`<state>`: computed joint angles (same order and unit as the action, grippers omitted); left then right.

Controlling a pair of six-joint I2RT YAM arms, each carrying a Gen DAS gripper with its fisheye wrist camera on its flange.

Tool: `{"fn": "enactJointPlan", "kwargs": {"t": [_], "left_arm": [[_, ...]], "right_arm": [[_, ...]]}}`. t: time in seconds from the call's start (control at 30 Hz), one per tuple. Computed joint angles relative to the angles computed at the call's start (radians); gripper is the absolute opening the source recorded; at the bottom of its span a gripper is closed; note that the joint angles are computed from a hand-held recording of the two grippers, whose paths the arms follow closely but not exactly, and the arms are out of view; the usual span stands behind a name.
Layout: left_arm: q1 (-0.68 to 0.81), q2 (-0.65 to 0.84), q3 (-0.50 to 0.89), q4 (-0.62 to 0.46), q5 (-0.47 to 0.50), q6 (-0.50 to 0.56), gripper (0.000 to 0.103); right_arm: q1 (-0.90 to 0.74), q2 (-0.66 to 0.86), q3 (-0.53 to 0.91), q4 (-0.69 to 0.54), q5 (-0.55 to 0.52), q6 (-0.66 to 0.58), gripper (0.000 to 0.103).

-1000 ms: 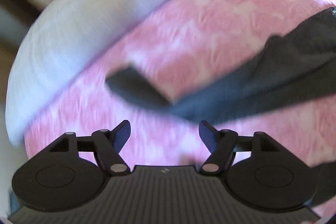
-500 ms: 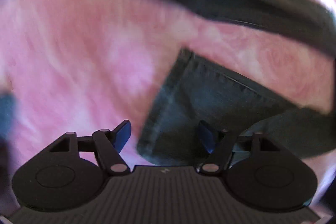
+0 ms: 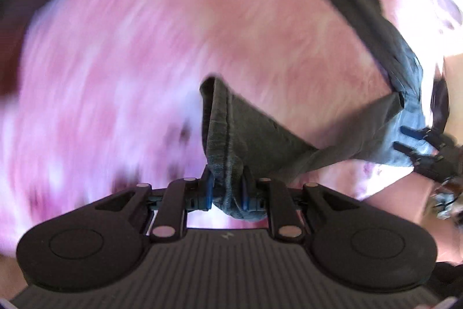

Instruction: Fold clothes

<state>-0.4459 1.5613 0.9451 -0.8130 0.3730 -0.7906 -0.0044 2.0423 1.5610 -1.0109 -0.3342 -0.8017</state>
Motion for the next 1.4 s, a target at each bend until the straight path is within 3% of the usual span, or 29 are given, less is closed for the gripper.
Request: {"fn": "enactJointPlan", "kwargs": {"t": [0.13, 0.17, 0.2, 0.23, 0.33, 0.37, 0.4, 0.5, 0.6, 0.73, 0.77, 0.8, 0.83, 0.9, 0.97, 1.03, 1.1, 1.17, 1.2, 1.27, 1.4], "left_arm": [[0.014, -0.076, -0.023, -0.035, -0.107, -0.118, 0.022], [0.009, -0.081, -0.011, -0.047, -0.159, -0.127, 0.031], [-0.003, -0.075, 0.014, -0.059, -0.233, -0.119, 0.046], [-0.020, -0.070, 0.036, -0.068, -0.303, -0.099, 0.050], [-0.089, -0.070, 0.061, -0.047, -0.408, 0.119, 0.055], [-0.131, -0.072, 0.056, -0.024, -0.425, 0.215, 0.066], [-0.169, -0.077, 0.046, 0.002, -0.427, 0.327, 0.070], [-0.286, -0.134, -0.044, 0.077, -0.380, 0.623, 0.070], [-0.398, -0.125, -0.084, 0.084, -0.369, 0.820, 0.070], [-0.530, -0.051, -0.167, 0.215, -0.507, 1.016, 0.065], [-0.549, -0.021, -0.188, 0.262, -0.550, 1.053, 0.051], [-0.548, 0.013, -0.189, 0.283, -0.569, 1.071, 0.026], [-0.520, 0.031, -0.175, 0.263, -0.546, 1.058, 0.017], [-0.427, 0.027, -0.135, 0.172, -0.430, 0.987, 0.008], [-0.324, -0.013, -0.078, 0.046, -0.281, 0.901, 0.008], [-0.176, 0.029, 0.018, -0.123, -0.025, 0.809, 0.008], [-0.049, 0.032, 0.046, -0.180, 0.138, 0.733, 0.008], [0.040, 0.047, 0.046, -0.152, 0.141, 0.647, 0.017], [0.073, 0.069, 0.045, -0.122, 0.098, 0.585, 0.027], [0.103, 0.124, 0.059, -0.102, -0.073, 0.474, 0.029], [0.090, 0.115, 0.028, -0.044, -0.286, 0.525, 0.029]], "right_arm": [[0.052, 0.054, 0.006, -0.034, -0.032, -0.089, 0.051], [0.060, 0.060, -0.003, -0.019, -0.020, -0.099, 0.051], [0.062, 0.068, -0.010, -0.008, -0.006, -0.103, 0.052], [0.062, 0.075, -0.019, 0.001, 0.008, -0.104, 0.052], [0.041, 0.077, -0.037, 0.027, 0.059, -0.119, 0.052], [0.031, 0.072, -0.050, 0.039, 0.071, -0.129, 0.053], [0.022, 0.066, -0.063, 0.048, 0.081, -0.138, 0.053], [-0.001, 0.051, -0.089, 0.060, 0.107, -0.154, 0.055], [-0.015, 0.038, -0.108, 0.074, 0.121, -0.141, 0.057], [-0.008, 0.042, -0.118, 0.089, 0.132, -0.107, 0.061], [-0.005, 0.050, -0.112, 0.086, 0.132, -0.097, 0.061], [-0.001, 0.057, -0.106, 0.083, 0.131, -0.087, 0.061], [0.001, 0.064, -0.099, 0.078, 0.131, -0.075, 0.061], [0.003, 0.075, -0.083, 0.066, 0.132, -0.050, 0.062], [0.001, 0.067, -0.086, 0.075, 0.136, -0.048, 0.062], [-0.004, 0.057, -0.090, 0.085, 0.143, -0.049, 0.062], [-0.013, 0.050, -0.087, 0.087, 0.136, -0.041, 0.062], [-0.017, 0.053, -0.076, 0.084, 0.130, -0.025, 0.062], [-0.017, 0.053, -0.075, 0.090, 0.130, -0.013, 0.062], [-0.015, 0.056, -0.075, 0.099, 0.135, 0.012, 0.062], [-0.017, 0.036, -0.100, 0.110, 0.130, 0.045, 0.063]]}}
